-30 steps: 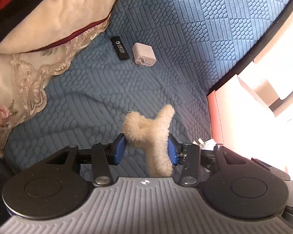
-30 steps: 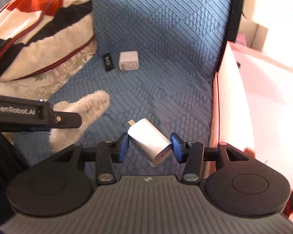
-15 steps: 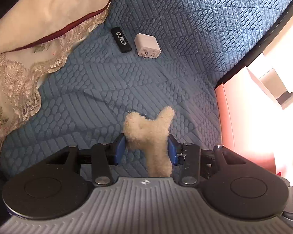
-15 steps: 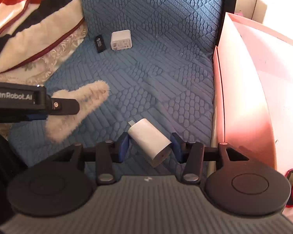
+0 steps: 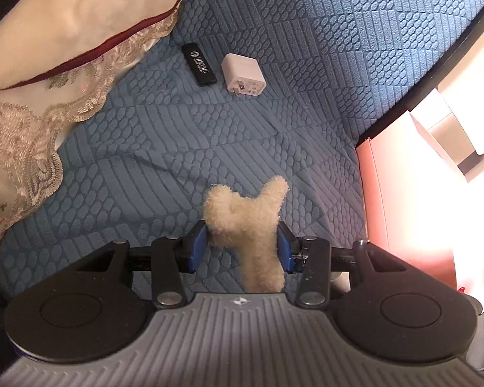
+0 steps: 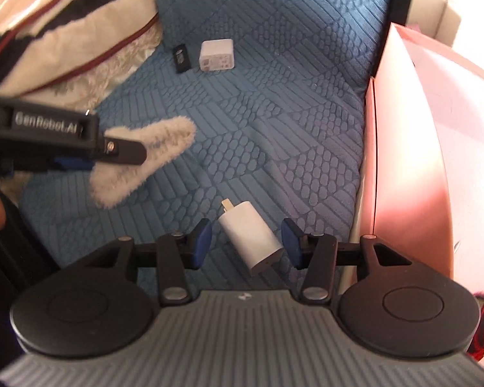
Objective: Organize rigid objects
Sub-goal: 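Lift the charger and fluffy toy with both tools and carry them toward the pink box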
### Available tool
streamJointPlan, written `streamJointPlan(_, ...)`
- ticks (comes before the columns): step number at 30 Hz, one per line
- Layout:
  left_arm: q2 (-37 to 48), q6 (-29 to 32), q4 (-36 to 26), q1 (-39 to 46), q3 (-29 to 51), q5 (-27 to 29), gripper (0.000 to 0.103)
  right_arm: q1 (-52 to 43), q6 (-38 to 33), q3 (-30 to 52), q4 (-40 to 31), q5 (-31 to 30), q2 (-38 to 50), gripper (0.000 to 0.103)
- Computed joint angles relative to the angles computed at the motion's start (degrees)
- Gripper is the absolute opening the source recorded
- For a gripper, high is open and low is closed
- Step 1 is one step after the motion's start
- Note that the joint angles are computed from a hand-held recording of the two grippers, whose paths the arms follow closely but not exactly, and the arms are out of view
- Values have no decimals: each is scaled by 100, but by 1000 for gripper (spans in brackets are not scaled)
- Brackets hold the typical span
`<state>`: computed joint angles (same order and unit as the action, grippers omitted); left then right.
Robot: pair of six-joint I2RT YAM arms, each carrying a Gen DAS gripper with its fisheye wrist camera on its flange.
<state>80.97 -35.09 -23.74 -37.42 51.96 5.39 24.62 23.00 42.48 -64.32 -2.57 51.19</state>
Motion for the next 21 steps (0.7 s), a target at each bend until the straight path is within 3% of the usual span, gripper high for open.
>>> streamJointPlan(3, 28, 24, 52, -1, -18, -1, 51, 45, -157, 15, 4, -2, 27, 51)
streamJointPlan(5, 60, 57, 66, -17, -15, 13, 51, -6, -262, 16, 2, -38, 37, 41)
streamJointPlan(10, 83, 72, 88, -41, -11, 46, 51, -104, -356, 22, 2, 8, 41, 31)
streamJointPlan(21, 72, 83, 139, -31, -33, 131, 51, -28, -88, -65, 188, -39, 126, 30)
